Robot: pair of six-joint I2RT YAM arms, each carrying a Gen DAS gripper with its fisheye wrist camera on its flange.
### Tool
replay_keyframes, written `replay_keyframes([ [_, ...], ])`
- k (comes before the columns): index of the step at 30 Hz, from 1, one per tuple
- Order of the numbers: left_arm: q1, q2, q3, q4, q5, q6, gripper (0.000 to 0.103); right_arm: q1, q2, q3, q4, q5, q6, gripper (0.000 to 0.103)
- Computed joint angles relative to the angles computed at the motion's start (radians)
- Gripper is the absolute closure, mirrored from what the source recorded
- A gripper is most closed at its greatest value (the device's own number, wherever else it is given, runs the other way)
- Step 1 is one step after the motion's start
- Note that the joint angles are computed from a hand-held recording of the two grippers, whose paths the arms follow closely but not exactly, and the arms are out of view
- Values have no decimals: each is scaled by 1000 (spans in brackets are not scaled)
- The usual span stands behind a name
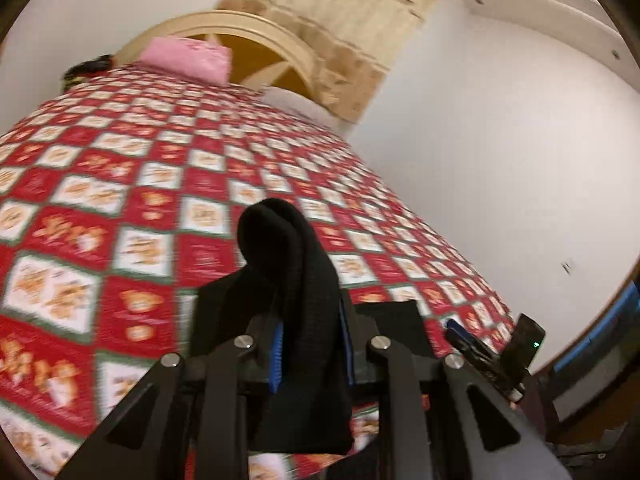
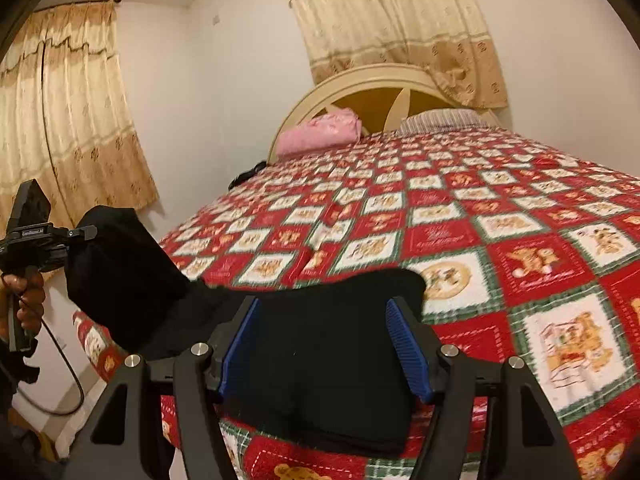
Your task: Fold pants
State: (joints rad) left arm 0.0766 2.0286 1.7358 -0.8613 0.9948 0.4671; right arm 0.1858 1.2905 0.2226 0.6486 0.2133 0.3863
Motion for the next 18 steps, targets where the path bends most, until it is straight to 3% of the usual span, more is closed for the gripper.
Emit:
replay_keyframes([
  [8,-192,-28,-40,21,-38,-28,80,-118,-120,-55,-35,-37,30,36],
  [18,-418,12,-161,187,-218,-101,80,-258,-31,-51,6,-110,99,36],
])
